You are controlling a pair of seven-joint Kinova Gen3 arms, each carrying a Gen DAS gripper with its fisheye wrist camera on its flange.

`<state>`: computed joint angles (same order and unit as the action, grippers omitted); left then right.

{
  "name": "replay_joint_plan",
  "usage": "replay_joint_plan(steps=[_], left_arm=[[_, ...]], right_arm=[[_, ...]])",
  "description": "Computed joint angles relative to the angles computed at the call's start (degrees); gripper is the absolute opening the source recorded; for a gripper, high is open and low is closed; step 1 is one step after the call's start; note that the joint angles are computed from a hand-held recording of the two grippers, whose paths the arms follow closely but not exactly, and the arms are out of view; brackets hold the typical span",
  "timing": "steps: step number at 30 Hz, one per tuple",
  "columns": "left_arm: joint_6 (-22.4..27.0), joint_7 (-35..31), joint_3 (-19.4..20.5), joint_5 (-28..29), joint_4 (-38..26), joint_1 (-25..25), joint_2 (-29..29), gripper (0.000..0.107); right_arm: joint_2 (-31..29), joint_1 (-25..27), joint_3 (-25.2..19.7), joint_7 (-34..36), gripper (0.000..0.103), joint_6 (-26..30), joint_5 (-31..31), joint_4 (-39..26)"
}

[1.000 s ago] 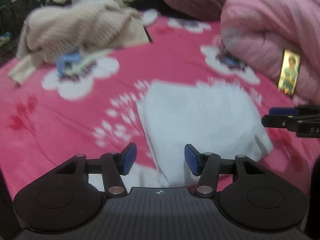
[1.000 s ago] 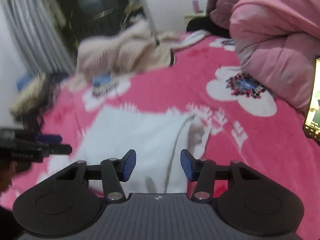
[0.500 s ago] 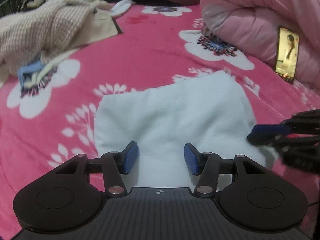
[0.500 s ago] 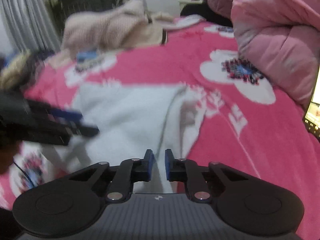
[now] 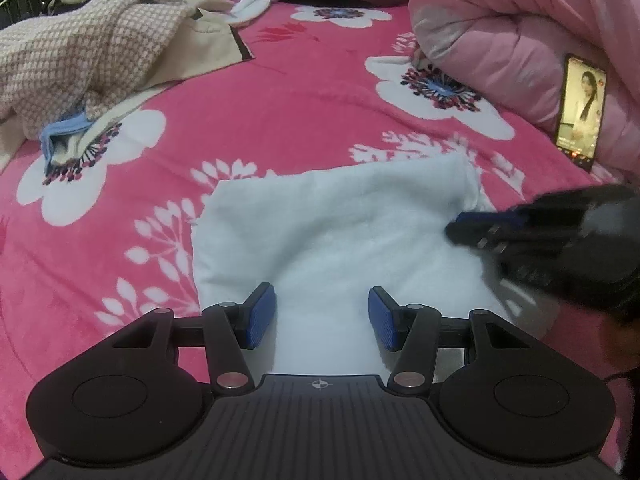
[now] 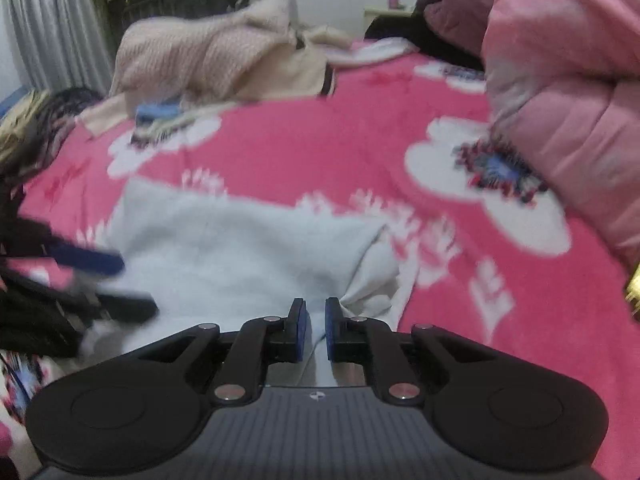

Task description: Fold clothes

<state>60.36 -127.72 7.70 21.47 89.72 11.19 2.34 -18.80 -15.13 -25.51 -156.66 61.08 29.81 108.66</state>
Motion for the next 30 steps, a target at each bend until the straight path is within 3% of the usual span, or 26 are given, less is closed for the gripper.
replay_joint_plan(steps=[4,7,10,13,16,20,23,27,30], left_arm=[[1.0,1.1,0.1,-0.8,-1.1,0.2,0.5,0.053],[1.2,2.1,0.2,-1.4,-1.3,0.4,0.5,0.053],[1.3,2.9,0.4,-2.0,-1.5,0.7,0.5,0.053],[1.4,3.7,0.5,-2.8,-1.8,1.0,0.5,0.053],[1.4,3.8,0.5,-3.0,-1.9,1.1,0.5,0.053],[1.4,4.0,0.6,-3.3,-2.0,1.3,0.6,0.053],[1.7,4.3,0.6,-3.6,-2.2,1.3,0.6,0.053],[2.2,4.4,0.5,-3.7,-2.6,1.3,0.8,0.053],[2.3,4.6,0.7,-4.0,-2.8,1.4,0.9,0.053]], right_arm=[[-1.8,1.4,-0.4,-1.9,0.013,-1.7,1.8,-1.0],[0.1,2.5,-0.4,-0.9,0.013,-2.2,2.5,-1.1],[2.6,2.6,2.3,0.5,0.009,-2.5,-0.4,0.4],[0.8,1.9,6.0,-0.5,0.009,-4.9,-3.2,2.0],[0.2,3.6,3.1,-1.1,0.013,-2.6,-1.4,0.2],[-1.3,3.7,3.2,-1.0,0.013,-5.4,-0.5,-0.4],[1.1,3.8,3.6,1.8,0.013,-6.2,-0.4,-1.4],[5.0,3.4,5.8,4.2,0.013,-5.8,-2.3,-1.7],[4.1,2.7,9.4,4.4,0.011,-9.1,-4.5,1.0]])
